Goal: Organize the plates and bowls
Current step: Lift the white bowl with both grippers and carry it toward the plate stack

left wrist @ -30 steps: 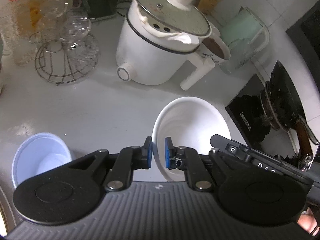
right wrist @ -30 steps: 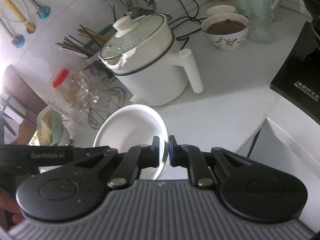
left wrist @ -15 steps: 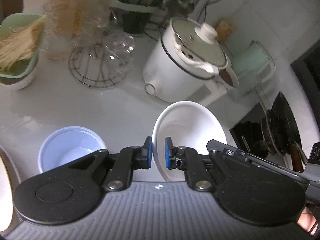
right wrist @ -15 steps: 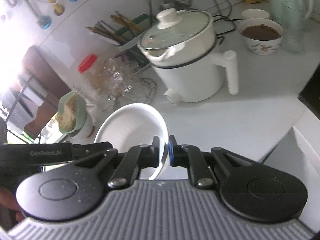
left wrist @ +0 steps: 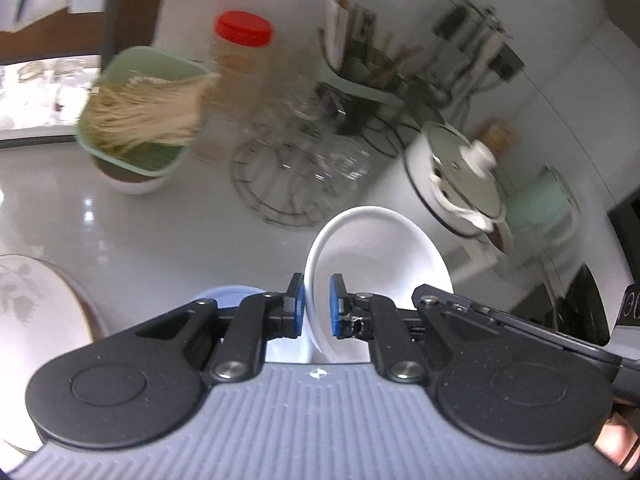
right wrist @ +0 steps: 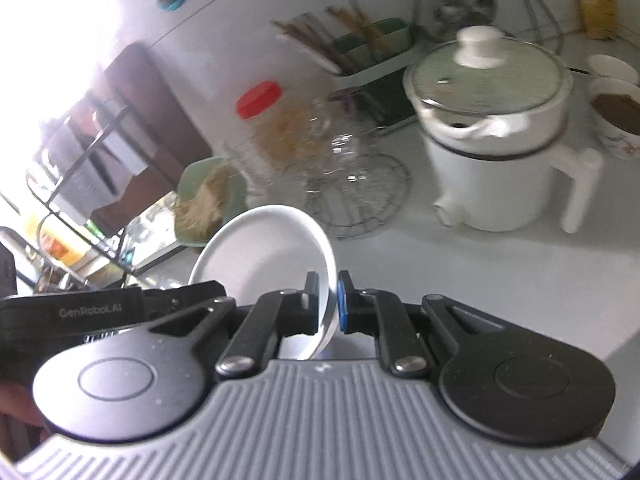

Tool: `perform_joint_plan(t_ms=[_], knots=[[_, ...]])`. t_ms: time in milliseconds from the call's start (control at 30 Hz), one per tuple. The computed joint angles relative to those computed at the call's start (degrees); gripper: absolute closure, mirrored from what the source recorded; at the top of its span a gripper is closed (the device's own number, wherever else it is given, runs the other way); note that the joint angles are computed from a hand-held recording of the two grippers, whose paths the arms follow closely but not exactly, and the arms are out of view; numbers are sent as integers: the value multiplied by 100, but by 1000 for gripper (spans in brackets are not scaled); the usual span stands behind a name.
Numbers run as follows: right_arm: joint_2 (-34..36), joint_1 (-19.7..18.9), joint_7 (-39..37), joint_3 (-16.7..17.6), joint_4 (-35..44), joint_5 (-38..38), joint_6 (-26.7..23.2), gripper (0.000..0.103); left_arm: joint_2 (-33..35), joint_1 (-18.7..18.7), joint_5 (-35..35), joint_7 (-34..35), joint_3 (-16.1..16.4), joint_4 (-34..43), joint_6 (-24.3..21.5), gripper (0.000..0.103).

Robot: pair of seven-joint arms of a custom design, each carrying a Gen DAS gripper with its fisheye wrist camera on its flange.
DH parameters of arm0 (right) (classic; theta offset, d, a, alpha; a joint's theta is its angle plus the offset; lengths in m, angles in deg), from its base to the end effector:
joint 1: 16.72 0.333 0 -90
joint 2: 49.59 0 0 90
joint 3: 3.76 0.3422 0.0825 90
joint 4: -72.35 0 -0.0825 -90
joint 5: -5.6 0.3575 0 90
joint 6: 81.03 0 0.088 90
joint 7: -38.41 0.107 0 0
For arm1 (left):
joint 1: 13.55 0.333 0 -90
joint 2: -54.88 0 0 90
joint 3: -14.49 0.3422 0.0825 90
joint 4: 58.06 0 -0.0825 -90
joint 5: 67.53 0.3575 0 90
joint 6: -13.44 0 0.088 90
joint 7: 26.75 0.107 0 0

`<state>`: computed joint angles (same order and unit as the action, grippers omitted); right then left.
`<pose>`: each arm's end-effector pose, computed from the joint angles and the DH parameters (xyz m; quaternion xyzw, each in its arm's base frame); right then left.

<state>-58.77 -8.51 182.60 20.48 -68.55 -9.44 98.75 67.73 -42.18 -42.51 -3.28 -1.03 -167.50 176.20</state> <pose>0.3948 0.2875 0.4908 -0.6165 0.6770 -0.0951 0.3904 0.4504 -0.4481 0.5047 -0.6753 0.6426 -0.3594 0.0425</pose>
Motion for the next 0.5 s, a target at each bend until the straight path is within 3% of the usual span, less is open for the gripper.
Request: perform_joint_plan(t_ms=[200,267,333,500], knots=[[776,537,-414,-391,630,-110,-210,91,-40,86,111,-419,127,-378,54,90],[1021,630,-64,-526,882,-762,-353,91,44,133,88,-282,91,-371,-43,90],[1244,705,-704,-506,1063,-168,-466,91,100,148,23,-268,83,-373,-198,90],[1536,891,-1661,-521,1354,625,-845,90,86,199,-165,-467,91,-682,17,90]])
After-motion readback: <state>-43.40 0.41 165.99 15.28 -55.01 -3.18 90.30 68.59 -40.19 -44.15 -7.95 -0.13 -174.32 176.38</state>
